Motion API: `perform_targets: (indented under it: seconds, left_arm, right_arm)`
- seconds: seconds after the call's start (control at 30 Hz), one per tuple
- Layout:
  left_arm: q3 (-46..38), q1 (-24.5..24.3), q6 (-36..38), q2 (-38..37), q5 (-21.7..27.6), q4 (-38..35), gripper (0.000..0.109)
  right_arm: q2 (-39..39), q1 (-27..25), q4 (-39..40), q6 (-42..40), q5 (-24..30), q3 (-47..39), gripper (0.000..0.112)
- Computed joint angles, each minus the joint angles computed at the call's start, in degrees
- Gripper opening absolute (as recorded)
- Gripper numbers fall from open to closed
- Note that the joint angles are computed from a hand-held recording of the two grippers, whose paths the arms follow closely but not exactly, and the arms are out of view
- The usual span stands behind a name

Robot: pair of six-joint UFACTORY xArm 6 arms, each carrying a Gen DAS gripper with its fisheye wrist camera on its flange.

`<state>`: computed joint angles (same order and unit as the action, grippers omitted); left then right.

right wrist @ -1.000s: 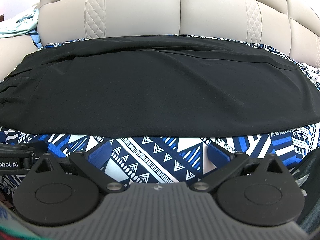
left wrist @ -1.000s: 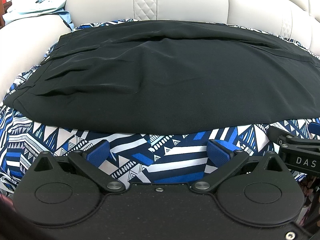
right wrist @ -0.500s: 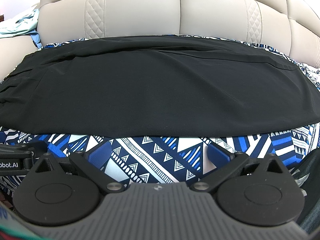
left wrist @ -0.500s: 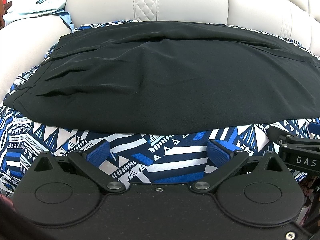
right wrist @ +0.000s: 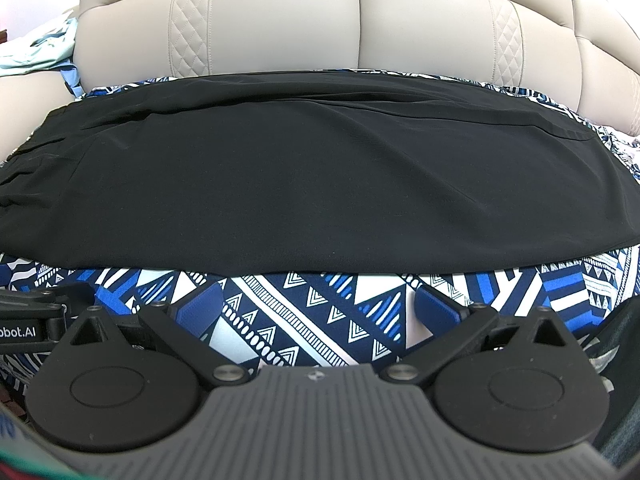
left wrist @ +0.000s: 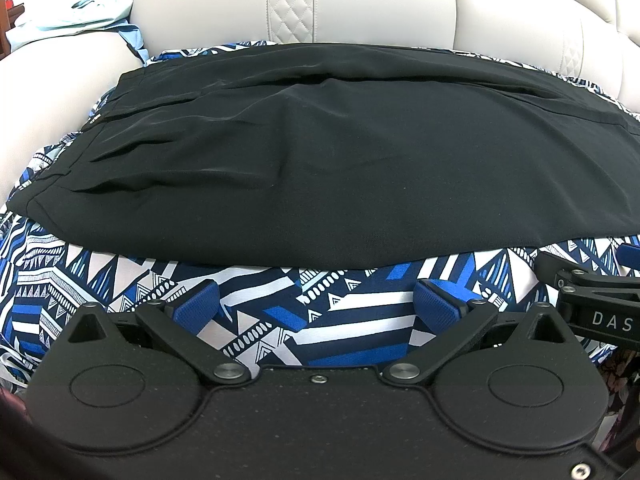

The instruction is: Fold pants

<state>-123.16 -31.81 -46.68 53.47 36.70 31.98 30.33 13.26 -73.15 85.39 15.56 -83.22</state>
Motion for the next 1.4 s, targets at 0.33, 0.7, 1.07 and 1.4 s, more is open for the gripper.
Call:
perform_targets:
  seconds: [0.33,0.7,1.07,1.4]
  left_arm:
    - [2.9,-0.1,-4.9,-1.9,-1.6,3.9,0.103]
    - [13.9,4.3,-28.2,-9.8,-6.7,12.5,0.103]
    - [16.7,12.0,-39.2,-12.2,-5.2,15.9,0.062]
    - [12.6,13.1,-44.8,-8.4,-3.6,20.3,0.061]
  right_arm:
    - [-0.3,0.7,-10.8,8.4,2.1,0.1,0.103]
    - [-1.1,1.1,-11.2,11.3,2.2,0.8,0.103]
    - [0.6,-1.1,-33.3,38.8,-10.2,-4.0,0.075]
    - [3.6,-0.8,-30.2,39.9,-5.9,-7.4,0.069]
